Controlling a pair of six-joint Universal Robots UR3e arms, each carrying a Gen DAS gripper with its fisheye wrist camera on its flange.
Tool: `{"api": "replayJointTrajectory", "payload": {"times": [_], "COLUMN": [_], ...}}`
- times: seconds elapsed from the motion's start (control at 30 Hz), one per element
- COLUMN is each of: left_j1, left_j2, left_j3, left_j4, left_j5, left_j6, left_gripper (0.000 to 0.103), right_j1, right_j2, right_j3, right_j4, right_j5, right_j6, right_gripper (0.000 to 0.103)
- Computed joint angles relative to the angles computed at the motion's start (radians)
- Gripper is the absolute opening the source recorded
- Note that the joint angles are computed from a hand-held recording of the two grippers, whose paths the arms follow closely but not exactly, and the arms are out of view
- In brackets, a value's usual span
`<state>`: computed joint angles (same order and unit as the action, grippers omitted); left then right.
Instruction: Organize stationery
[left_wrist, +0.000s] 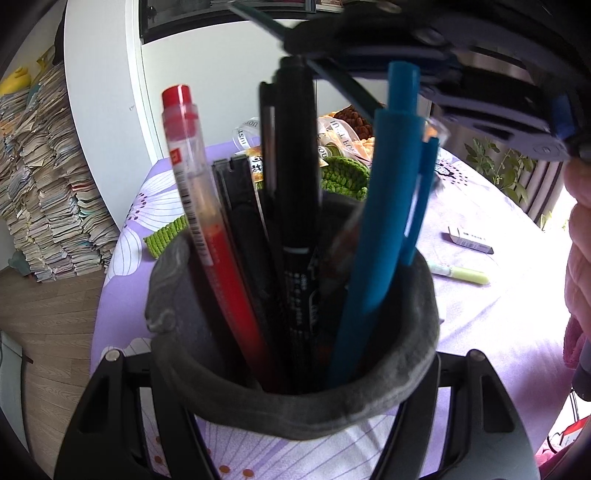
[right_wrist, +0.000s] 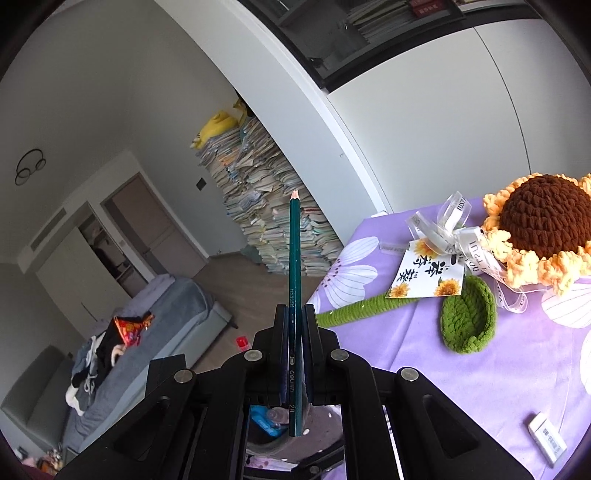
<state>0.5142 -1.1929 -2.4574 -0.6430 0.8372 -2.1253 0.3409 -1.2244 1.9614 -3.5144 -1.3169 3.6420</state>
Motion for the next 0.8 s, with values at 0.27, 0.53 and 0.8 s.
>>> {"api": "replayJointTrajectory", "payload": {"times": [0.27,0.53,0.8], "left_j1": [0.009,0.011,0.013], "left_j2": [0.018,0.015,0.011], "left_j3": [-0.002,0.003,0.004], "left_j4": [-0.025,-0.034,-0.03], "left_j5": [-0.004,-0.007,-0.006], "left_j6": [0.011,0.016,0.019], "left_gripper": [0.068,0.069,0.068], "right_j1": [-0.002,-0.015,-0.004], "right_j2": [0.142,0.153,0.029], "right_j3": [-0.146,-0.079,0.087], "right_j4": [-0.003,-0.056,-0.103], "right_j5": [0.052,0.088,0.022], "right_j6": [0.043,0.1,0.048], "right_gripper": [0.008,0.008,0.008]}}
